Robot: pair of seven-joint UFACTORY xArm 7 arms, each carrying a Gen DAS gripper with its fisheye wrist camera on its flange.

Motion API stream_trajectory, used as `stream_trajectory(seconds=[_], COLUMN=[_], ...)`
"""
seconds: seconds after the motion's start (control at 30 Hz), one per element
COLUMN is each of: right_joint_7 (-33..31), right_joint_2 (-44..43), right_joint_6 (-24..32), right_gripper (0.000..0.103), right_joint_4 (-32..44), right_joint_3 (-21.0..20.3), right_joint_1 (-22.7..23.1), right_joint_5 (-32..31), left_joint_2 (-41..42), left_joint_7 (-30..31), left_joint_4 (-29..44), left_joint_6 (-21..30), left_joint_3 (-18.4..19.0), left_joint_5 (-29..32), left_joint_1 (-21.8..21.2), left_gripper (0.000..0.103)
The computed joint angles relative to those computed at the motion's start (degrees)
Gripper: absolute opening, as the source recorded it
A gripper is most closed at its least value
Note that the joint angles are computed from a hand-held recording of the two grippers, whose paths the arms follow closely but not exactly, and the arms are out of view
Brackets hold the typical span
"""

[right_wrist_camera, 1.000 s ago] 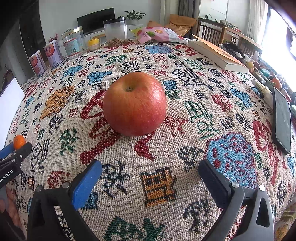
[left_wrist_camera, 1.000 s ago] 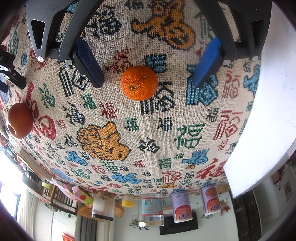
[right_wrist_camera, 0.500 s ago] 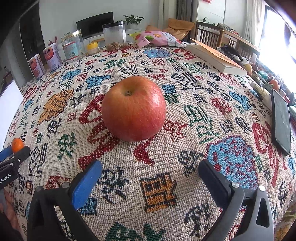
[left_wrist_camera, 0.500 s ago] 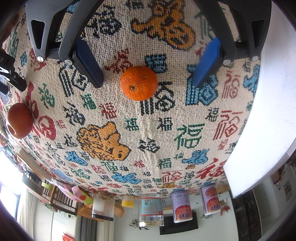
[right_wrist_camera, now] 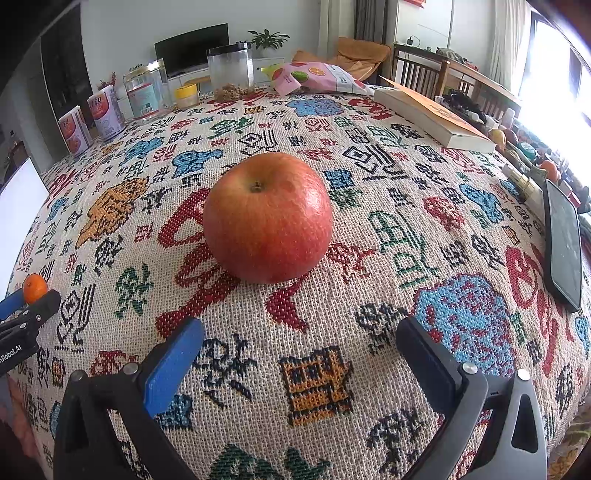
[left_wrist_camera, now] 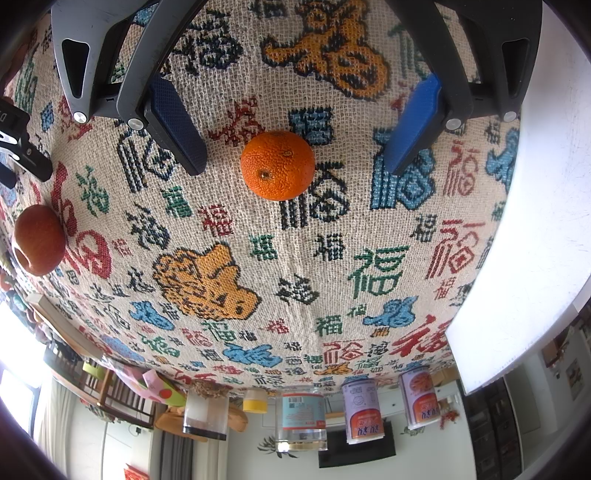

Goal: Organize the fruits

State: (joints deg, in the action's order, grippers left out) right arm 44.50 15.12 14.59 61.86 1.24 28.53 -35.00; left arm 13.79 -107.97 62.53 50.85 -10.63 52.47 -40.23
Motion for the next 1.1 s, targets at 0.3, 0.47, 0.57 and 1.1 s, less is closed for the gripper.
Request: stream_trajectory(seconds=[0.3, 0.47, 0.57, 1.1], right_joint_7=[0.29, 0.78, 0.80, 1.08], right_joint_2=[-0.18, -0.42, -0.41, -0.44], right_joint_6=[-0.24, -0.49, -0.49, -0.42], right_gripper=[0.103, 0.103, 0.103, 0.103], right_joint_4=[-0.32, -0.71, -0.70, -0.74], right_joint_3=[-0.03, -0.21, -0.13, -0.07], right_joint_1=[0.04, 0.18, 0.12, 0.07], right_joint_5=[-0.24, -0.85, -0.85, -1.13], left_joint_2=[0.02, -0.07, -0.07, 0.03], left_joint_7=[-0.07, -0.14, -0.16, -0.29], left_joint_4=[0.02, -0.18, -0.18, -0.14], left_joint_6=[-0.15, -0.56, -0.53, -0.58], left_joint_3=[0.03, 0.07, 0.06, 0.09], left_joint_5=[0.06, 0.20, 0.20, 0.26], left_joint_1=[-0.02, 0.09, 0.09, 0.04], left_gripper=[0.098, 0.098, 0.098, 0.099])
